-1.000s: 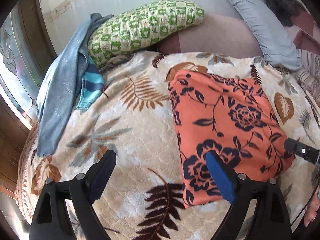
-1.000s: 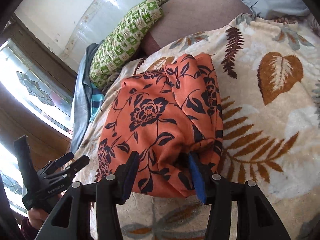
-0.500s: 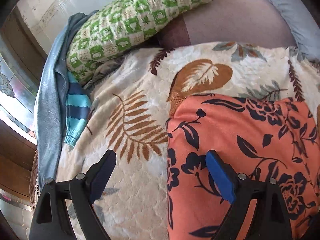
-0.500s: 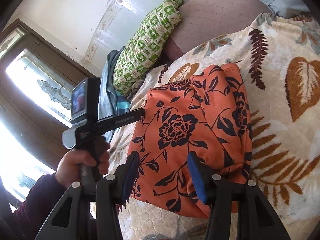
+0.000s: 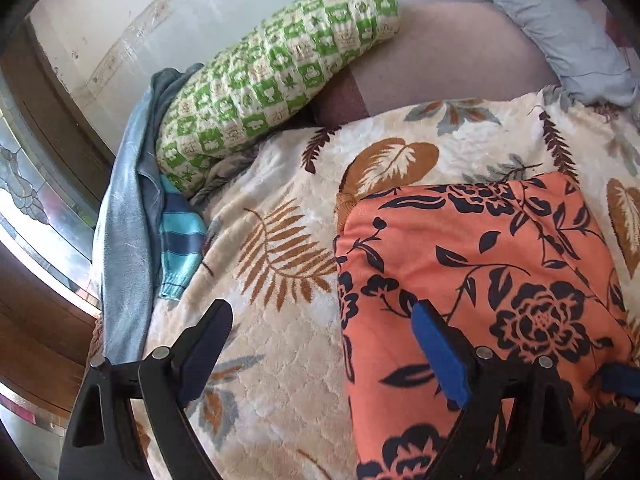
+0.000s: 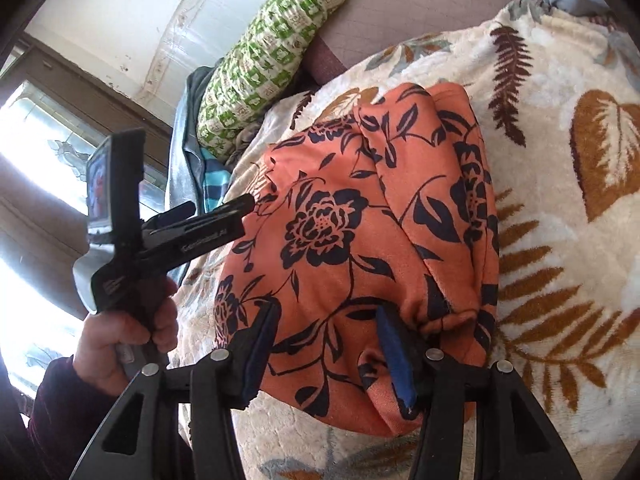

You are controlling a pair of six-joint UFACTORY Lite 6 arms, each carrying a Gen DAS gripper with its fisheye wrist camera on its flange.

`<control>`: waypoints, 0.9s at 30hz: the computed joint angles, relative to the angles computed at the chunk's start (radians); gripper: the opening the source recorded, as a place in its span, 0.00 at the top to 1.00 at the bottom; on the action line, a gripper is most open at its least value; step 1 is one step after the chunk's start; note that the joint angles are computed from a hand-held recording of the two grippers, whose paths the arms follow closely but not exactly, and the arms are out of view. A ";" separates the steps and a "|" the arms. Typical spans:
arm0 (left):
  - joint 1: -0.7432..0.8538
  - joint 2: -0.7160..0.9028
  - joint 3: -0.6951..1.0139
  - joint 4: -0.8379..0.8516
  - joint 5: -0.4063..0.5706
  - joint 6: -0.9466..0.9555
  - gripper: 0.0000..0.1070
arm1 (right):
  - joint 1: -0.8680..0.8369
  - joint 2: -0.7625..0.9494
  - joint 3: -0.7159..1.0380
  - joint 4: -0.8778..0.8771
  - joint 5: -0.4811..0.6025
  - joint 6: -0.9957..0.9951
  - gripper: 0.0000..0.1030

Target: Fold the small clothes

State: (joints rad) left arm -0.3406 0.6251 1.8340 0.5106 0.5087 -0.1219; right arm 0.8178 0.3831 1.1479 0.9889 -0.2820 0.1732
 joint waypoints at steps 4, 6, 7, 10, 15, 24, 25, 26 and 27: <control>0.038 -0.203 -0.219 0.044 -0.084 -0.041 0.14 | 0.059 -0.037 -0.006 0.253 -0.089 -0.264 0.46; 0.056 -0.275 -0.284 0.033 -0.104 -0.024 0.14 | 0.080 -0.045 -0.002 0.319 -0.125 -0.337 0.46; 0.065 -0.308 -0.311 0.021 -0.112 -0.009 0.14 | 0.094 -0.050 -0.001 0.345 -0.147 -0.363 0.46; 0.096 -0.401 -0.382 -0.030 -0.132 0.041 0.14 | 0.119 -0.068 -0.010 0.356 -0.194 -0.381 0.46; 0.143 -0.525 -0.446 -0.190 -0.128 0.179 0.14 | 0.168 -0.089 -0.021 0.439 -0.276 -0.441 0.46; 0.220 -0.702 -0.524 -0.482 -0.097 0.450 0.14 | 0.329 -0.186 -0.041 0.654 -0.540 -0.620 0.46; 0.230 -0.714 -0.527 -0.512 -0.090 0.477 0.14 | 0.348 -0.196 -0.048 0.662 -0.562 -0.617 0.46; 0.242 -0.726 -0.530 -0.542 -0.081 0.504 0.14 | 0.366 -0.204 -0.052 0.672 -0.584 -0.616 0.46; 0.252 -0.739 -0.536 -0.565 -0.077 0.523 0.14 | 0.384 -0.208 -0.053 0.687 -0.607 -0.623 0.46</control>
State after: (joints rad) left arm -0.0882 -0.1142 1.2984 -0.0545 0.4320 0.4015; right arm 1.2022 0.1749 1.0946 1.6758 -0.8886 -0.4494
